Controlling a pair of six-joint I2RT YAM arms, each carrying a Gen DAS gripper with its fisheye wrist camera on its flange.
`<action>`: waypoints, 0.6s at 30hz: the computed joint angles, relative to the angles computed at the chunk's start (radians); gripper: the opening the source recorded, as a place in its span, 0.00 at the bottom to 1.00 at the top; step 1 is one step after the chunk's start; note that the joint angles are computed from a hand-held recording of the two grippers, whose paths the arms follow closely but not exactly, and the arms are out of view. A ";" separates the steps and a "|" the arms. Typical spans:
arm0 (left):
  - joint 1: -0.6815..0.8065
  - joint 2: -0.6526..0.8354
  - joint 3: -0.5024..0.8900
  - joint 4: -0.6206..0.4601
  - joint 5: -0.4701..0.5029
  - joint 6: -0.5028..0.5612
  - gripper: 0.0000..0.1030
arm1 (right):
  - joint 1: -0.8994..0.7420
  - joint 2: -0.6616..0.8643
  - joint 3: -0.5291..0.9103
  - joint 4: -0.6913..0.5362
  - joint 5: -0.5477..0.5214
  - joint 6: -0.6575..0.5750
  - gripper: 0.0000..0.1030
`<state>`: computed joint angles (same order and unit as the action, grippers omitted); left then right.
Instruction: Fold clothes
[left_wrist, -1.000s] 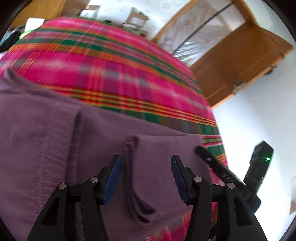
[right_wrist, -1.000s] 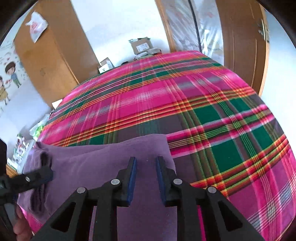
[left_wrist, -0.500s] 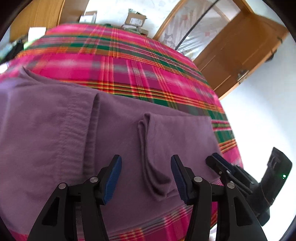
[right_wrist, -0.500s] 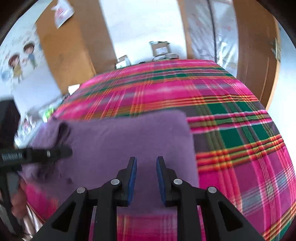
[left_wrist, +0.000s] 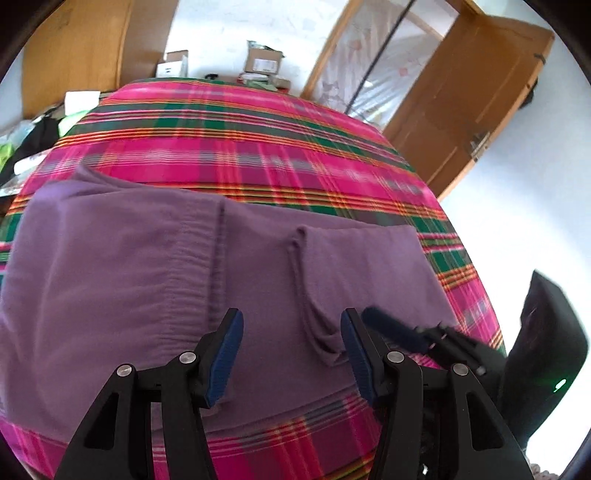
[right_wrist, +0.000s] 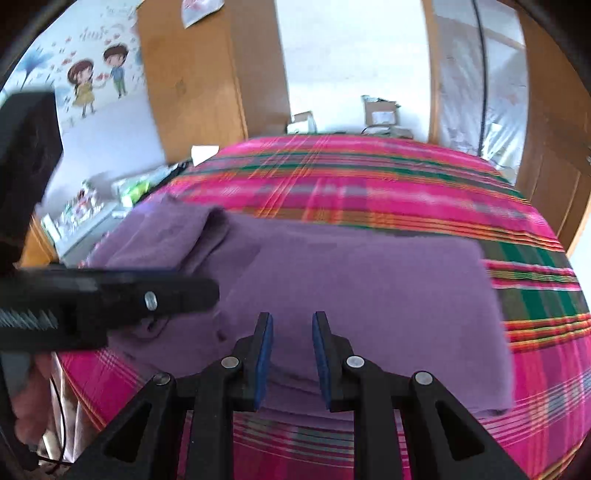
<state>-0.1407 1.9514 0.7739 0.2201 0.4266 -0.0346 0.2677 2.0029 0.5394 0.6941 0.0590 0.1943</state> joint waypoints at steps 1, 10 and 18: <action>0.013 -0.005 -0.003 0.000 0.006 0.001 0.55 | 0.013 0.015 0.009 -0.002 0.002 0.001 0.21; 0.125 -0.083 -0.048 0.015 0.044 -0.007 0.55 | 0.051 0.030 0.028 0.034 0.034 0.001 0.22; 0.241 -0.054 -0.012 -0.013 0.066 -0.010 0.55 | 0.086 0.040 0.040 0.025 0.065 -0.014 0.22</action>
<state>0.1006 1.8971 0.7620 0.2073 0.4928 -0.0446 0.3537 2.0433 0.5797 0.7188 0.1243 0.1800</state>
